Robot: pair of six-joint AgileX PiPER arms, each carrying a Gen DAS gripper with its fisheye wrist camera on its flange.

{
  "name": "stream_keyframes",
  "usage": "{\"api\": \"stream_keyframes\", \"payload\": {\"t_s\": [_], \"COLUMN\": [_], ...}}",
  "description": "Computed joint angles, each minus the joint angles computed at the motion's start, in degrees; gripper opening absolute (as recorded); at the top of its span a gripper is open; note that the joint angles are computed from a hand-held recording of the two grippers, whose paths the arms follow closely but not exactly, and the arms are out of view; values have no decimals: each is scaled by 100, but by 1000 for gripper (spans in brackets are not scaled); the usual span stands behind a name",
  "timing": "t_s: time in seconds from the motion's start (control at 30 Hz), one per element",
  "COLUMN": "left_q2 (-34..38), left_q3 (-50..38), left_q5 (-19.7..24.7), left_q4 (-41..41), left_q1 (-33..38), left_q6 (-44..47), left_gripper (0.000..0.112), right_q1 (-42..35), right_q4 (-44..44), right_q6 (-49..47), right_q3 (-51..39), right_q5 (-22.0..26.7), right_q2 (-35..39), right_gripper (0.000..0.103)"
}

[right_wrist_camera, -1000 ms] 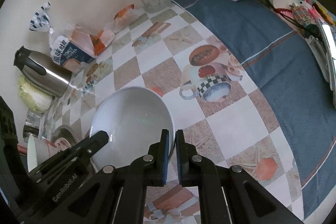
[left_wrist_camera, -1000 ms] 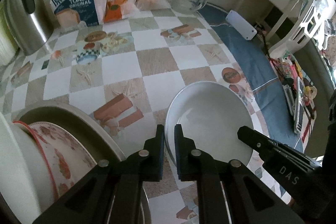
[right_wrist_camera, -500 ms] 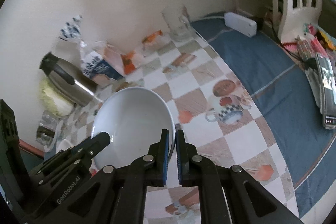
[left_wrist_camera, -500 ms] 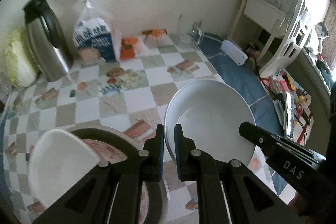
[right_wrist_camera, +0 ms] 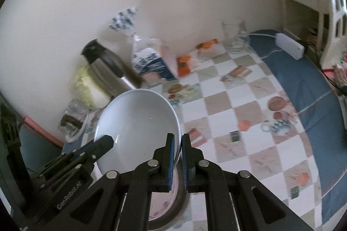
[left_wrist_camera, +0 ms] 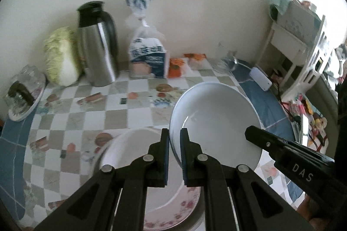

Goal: Organize plates and bowls
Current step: 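Lift the round bowl with both grippers and carry it over the stack, then lower the round bowl into the square bowl with both grippers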

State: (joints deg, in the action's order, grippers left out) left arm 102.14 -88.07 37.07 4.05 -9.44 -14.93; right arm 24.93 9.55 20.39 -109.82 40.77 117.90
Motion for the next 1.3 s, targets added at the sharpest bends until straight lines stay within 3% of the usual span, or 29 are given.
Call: {"api": "stream_keyframes", "payload": {"t_s": [0.57, 1.3], "left_q2": [-941, -426], "left_q3": [1309, 1102], "left_q5": [-452, -226], "left_q4": [-800, -1183], "left_q1": [1017, 1256], "left_q6": [717, 1086], "left_gripper": [9, 9], "right_q1": [788, 957], "right_q4": [-181, -439], "right_q6": [-32, 253], "right_q3": [-1194, -2464], "right_q5": [597, 1469], "right_q2": [576, 1473], "right_gripper": [8, 8]}}
